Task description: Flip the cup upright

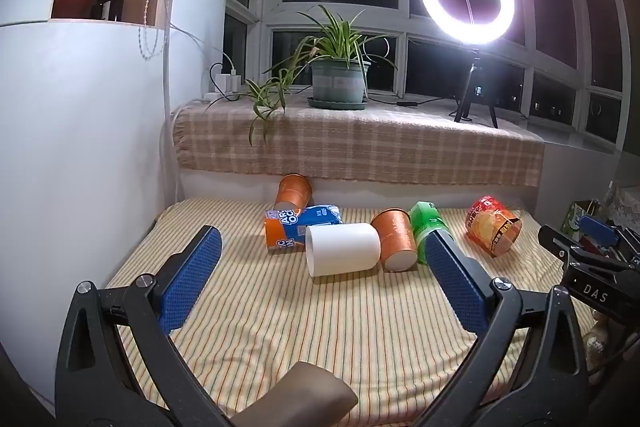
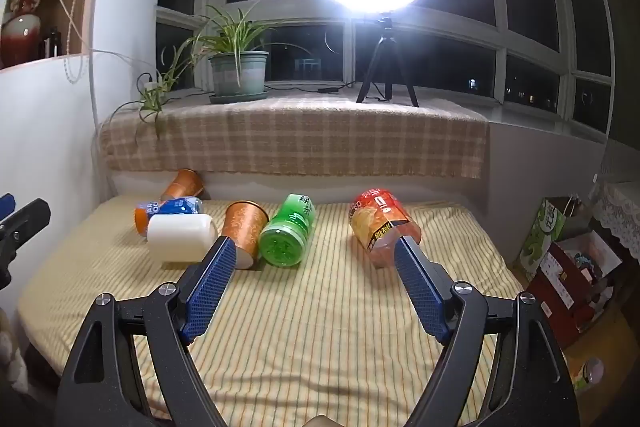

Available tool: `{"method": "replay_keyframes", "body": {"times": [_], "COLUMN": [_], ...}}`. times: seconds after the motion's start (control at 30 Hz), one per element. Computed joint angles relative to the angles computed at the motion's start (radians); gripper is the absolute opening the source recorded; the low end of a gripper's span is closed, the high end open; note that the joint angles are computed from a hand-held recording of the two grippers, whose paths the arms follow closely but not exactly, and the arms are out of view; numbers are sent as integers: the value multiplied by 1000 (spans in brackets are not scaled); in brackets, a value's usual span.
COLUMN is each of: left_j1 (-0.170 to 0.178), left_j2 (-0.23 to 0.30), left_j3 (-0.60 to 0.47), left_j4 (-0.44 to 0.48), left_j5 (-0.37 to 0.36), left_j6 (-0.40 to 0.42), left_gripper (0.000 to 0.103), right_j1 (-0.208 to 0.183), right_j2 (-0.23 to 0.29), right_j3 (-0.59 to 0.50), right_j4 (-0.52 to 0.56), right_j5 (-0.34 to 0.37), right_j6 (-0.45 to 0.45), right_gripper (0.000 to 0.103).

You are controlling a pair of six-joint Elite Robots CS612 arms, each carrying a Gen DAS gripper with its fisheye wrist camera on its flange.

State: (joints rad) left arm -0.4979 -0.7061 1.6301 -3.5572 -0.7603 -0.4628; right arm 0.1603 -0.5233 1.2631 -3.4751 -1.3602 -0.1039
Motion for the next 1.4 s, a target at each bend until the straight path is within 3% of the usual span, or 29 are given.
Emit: {"method": "replay_keyframes", "body": {"times": [1.4], "left_j1": [5], "left_j2": [1], "left_j3": [1], "left_j4": [13], "left_j5": [-2], "left_j6": [13], "left_gripper": [103], "right_j1": [5], "right_j2": [-2], "right_j3": [0], "right_j4": [-3], "right_j5": [0], "right_j6": [-16], "right_gripper": [81]}}
